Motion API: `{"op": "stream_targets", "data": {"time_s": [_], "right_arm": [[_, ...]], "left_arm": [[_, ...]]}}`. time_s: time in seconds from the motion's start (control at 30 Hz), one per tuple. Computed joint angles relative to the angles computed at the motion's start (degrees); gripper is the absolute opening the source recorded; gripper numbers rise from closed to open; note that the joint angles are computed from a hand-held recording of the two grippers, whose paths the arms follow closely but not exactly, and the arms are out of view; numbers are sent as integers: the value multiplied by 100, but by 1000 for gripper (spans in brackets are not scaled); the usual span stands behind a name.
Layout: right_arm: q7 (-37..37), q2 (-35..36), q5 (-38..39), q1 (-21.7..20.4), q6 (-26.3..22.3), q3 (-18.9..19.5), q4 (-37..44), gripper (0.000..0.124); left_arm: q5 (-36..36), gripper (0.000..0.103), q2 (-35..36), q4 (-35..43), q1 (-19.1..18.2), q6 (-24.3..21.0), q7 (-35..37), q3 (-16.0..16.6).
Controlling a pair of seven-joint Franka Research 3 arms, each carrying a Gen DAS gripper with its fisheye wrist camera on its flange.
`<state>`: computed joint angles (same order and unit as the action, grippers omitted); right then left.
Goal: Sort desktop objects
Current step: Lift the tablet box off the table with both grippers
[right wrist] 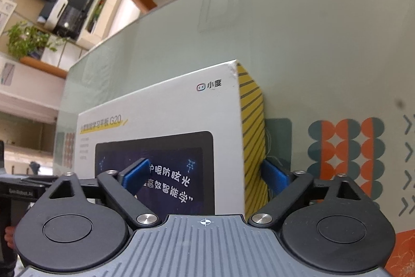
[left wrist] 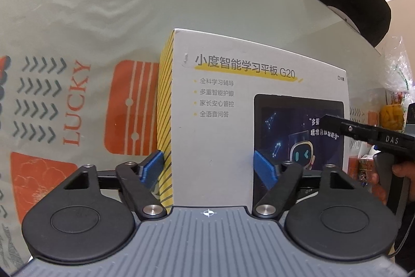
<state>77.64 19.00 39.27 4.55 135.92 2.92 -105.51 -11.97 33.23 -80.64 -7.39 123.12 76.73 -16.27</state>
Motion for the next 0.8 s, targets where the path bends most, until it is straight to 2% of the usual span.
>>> {"op": "stream_targets", "data": {"time_s": [0.2, 0.23, 0.3, 0.4, 0.5, 0.63, 0.8], "right_arm": [[62, -2, -216, 85, -27, -7, 35, 89], [54, 4, -233, 95, -17, -3, 31, 89], [50, 21, -248, 91, -45, -3, 56, 91], [-42, 151, -477, 114, -341, -4, 287, 103], [31, 292, -771, 180, -632, -28, 544, 103], [-32, 539, -668, 34, -1137, 2, 934, 103], [-272, 584, -400, -84, -1191, 48, 911, 103]], "left_arm": [[109, 92, -108, -70, -32, -118, 44, 21], [109, 98, -111, -111, -34, -109, 70, 16], [128, 102, -154, -241, -51, 13, 138, 8], [221, 103, -106, -169, -113, -38, 167, 17], [243, 103, 53, 86, -132, -241, 183, 16], [-134, 103, 196, 155, 91, -277, 395, -95], [-617, 103, 191, -83, 332, -28, 732, -207]]}}
